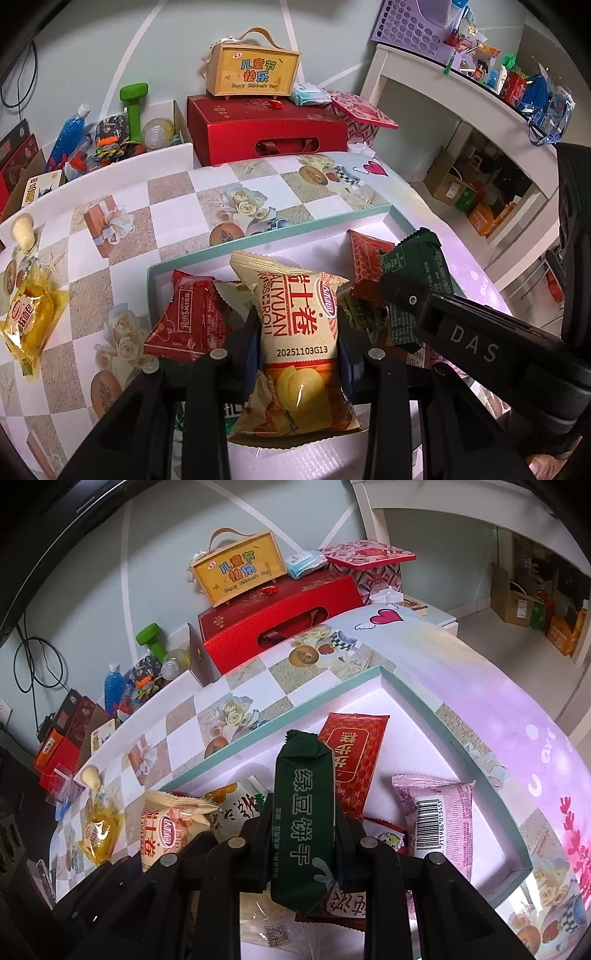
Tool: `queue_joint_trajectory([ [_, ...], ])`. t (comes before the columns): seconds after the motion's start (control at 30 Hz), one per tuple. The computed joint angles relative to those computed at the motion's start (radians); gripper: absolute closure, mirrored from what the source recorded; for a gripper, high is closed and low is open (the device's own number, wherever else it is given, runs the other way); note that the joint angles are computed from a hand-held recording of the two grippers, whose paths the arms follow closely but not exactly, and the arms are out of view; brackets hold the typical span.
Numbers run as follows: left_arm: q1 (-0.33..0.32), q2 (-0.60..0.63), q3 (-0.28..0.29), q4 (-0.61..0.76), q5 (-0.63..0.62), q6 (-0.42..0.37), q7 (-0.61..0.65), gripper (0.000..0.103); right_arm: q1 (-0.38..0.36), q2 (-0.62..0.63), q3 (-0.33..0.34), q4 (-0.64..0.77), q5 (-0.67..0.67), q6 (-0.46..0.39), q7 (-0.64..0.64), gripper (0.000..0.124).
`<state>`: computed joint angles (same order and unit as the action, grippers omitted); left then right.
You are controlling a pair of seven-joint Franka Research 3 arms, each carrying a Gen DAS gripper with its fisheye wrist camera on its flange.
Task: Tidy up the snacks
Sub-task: 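Lower both packs into the tray and open both tools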
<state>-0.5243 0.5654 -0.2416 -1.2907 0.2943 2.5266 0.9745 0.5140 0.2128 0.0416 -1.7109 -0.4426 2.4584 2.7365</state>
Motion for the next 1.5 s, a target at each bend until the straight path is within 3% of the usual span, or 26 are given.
queue_joint_trajectory([
  [0.17, -0.002, 0.006, -0.001, 0.01, -0.003, -0.011, 0.0, 0.064, -0.002, 0.002, 0.003, 0.001, 0.012, -0.004, -0.012, 0.097],
  [0.53, 0.003, -0.023, -0.002, -0.005, -0.008, -0.04, -0.003, 0.049, 0.005, 0.01, -0.002, 0.018, 0.021, -0.012, -0.028, 0.094],
  [0.83, 0.007, -0.059, 0.011, -0.021, 0.021, -0.099, -0.038, 0.047, 0.008, 0.002, 0.0, 0.026, 0.007, -0.033, -0.023, 0.094],
  [0.97, 0.01, -0.068, 0.016, -0.026, 0.031, -0.128, -0.06, 0.04, 0.009, 0.004, 0.003, 0.036, 0.002, -0.045, -0.021, 0.063],
  [1.17, 0.024, -0.099, 0.024, -0.062, 0.048, -0.135, -0.114, 0.032, 0.011, 0.01, 0.004, 0.049, 0.0, -0.062, -0.024, 0.051],
  [1.23, 0.028, -0.111, 0.03, -0.078, 0.058, -0.135, -0.144, 0.022, 0.011, 0.013, 0.004, 0.053, 0.003, -0.072, -0.027, 0.046],
  [1.37, 0.038, -0.129, 0.042, -0.104, 0.083, -0.143, -0.209, 0.022, 0.014, 0.021, 0.004, 0.065, 0.003, -0.084, -0.035, 0.035],
  [1.5, 0.049, -0.151, 0.05, -0.135, 0.113, -0.148, -0.274, 0.022, 0.016, 0.031, 0.005, 0.077, 0.011, -0.089, -0.054, 0.034],
])
